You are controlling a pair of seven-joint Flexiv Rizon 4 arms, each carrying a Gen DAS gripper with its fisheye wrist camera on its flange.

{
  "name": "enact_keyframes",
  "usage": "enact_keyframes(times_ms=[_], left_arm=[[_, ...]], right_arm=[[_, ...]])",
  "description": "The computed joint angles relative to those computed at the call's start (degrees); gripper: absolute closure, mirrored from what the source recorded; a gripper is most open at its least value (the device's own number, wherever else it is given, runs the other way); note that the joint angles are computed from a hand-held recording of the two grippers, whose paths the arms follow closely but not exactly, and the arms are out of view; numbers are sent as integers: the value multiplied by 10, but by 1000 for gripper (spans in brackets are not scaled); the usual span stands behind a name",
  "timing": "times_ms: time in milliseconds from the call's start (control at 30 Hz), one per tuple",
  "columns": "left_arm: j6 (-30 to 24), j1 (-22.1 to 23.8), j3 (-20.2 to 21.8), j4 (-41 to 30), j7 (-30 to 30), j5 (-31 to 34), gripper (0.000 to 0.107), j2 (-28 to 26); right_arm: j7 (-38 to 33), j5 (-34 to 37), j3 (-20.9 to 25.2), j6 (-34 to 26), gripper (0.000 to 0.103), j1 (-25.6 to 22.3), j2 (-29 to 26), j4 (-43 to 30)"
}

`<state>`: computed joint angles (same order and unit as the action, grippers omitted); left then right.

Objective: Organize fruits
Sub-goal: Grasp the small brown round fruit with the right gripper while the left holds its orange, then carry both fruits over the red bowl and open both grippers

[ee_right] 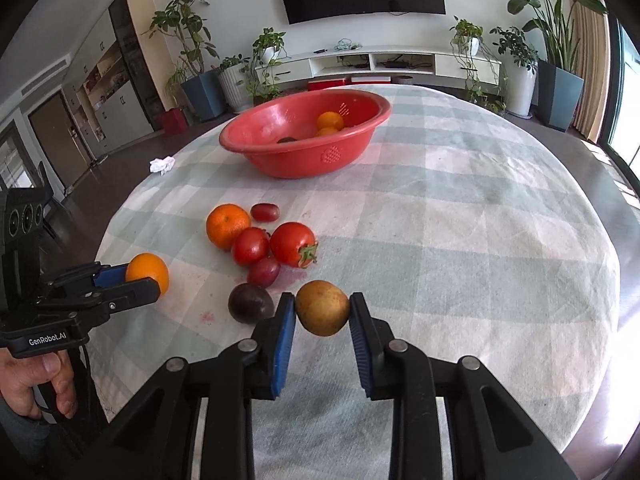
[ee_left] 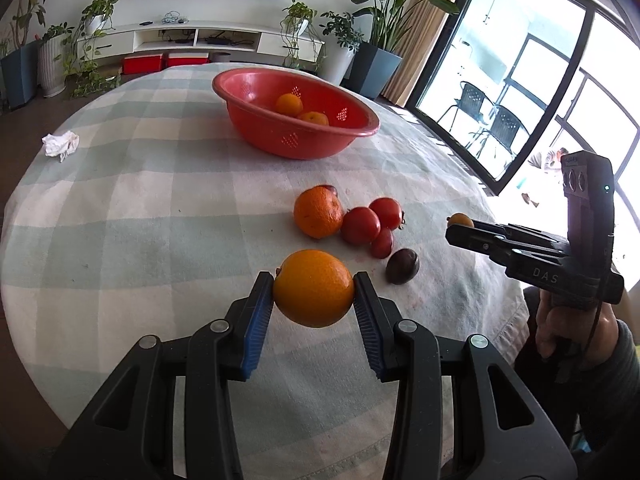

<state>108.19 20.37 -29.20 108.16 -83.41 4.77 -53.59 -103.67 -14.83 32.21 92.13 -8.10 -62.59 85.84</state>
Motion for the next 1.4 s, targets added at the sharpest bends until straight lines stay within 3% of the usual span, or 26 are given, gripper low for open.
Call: enact_keyframes(times_ms=[200, 400, 567, 800, 1033, 1400], left_arm=[[-22, -4, 20, -37, 13, -13, 68, 35], [-92, -61, 68, -140, 77, -59, 68, 42], [-202, -135, 133, -280, 128, -111, 68, 3], [-329, -214, 228, -454, 130, -177, 68, -90], [-369, -237, 272, -539, 101, -184, 68, -147], [-398, -237, 284, -601, 76, -165, 68, -190]], right_arm=[[18, 12, 3, -10, 73, -12, 0, -52], [-8, 17, 21, -34, 73, -3, -5, -123], [-47, 17, 23, -88, 73, 43, -24, -208], [-69, 23, 2, -226, 73, 128, -100, -392], [-80, 42, -37, -309, 73, 187, -167, -535], [-74, 77, -108, -412, 73, 246, -258, -725]])
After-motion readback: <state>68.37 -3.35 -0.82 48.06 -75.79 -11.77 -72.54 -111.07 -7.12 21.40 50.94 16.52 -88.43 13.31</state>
